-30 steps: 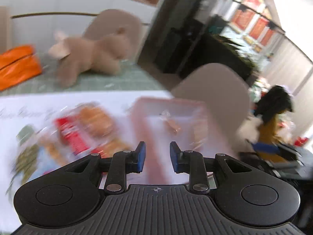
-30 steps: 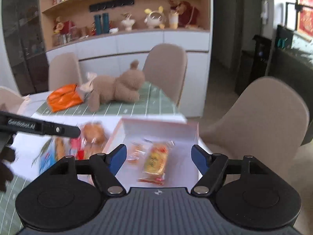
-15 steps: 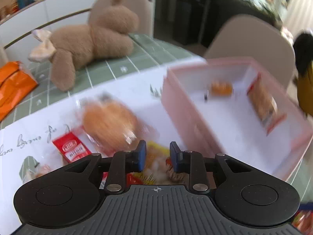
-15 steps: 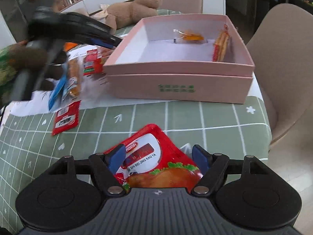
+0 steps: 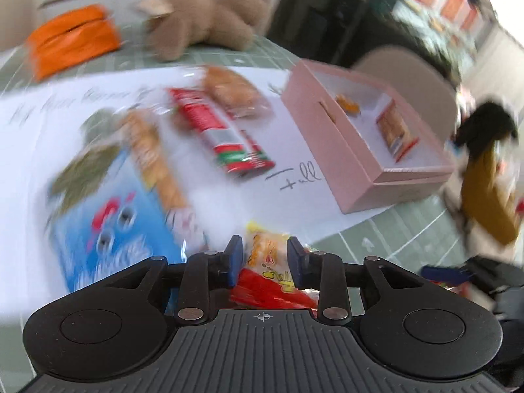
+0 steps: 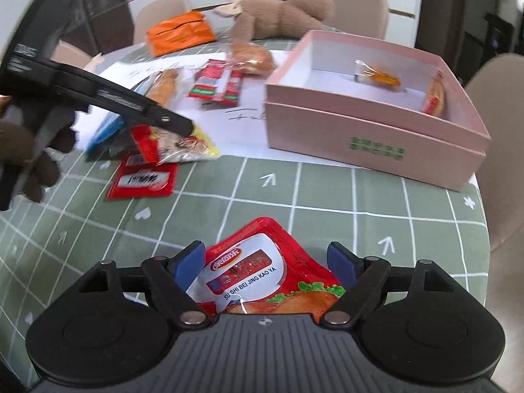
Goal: Organize snacks
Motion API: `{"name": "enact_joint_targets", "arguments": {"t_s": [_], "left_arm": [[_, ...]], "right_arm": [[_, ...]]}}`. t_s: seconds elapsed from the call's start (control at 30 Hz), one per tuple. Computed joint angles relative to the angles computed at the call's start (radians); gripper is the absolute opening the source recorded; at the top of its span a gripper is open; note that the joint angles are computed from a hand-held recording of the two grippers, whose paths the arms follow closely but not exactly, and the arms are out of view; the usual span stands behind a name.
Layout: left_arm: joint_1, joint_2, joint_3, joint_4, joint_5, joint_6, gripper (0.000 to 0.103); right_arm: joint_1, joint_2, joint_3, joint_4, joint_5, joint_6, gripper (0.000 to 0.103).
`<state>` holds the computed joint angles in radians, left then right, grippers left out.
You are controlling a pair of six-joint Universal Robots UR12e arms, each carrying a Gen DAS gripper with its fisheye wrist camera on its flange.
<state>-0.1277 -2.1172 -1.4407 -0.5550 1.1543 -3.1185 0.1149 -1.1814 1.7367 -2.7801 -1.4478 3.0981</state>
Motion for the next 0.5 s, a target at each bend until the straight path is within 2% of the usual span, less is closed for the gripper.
{"name": "enact_joint_targets", "arguments": {"t_s": [0.13,0.23,0.27,0.37,0.5], "left_arm": [[0.022,0.060,-0.098,0.106,0.034,-0.121,0.032],[0.026,0.088,-0.134,0.121,0.084,-0.179,0.032],[0.028,0.098,-0.149,0.128,0.084,-0.193,0.032],[0.032,0.123,-0.182,0.124,0.076,-0.192,0.032],[0.016,0.140,-0.201,0.096,0.119,-0.157,0.032]], "right_arm": [[0.002,0.000,0.005,-0.012,-0.002,0.010,0.083],[0.004,0.000,-0.001,-0.005,-0.003,0.020,0.083],[0.001,0.000,-0.006,0.001,0.021,0.020,0.083],[-0.009,0.006,-0.030,-0.005,0.121,0.039,0.083],[0.006,0.055,-0.118,-0.002,0.171,0.090,0.083]]}}
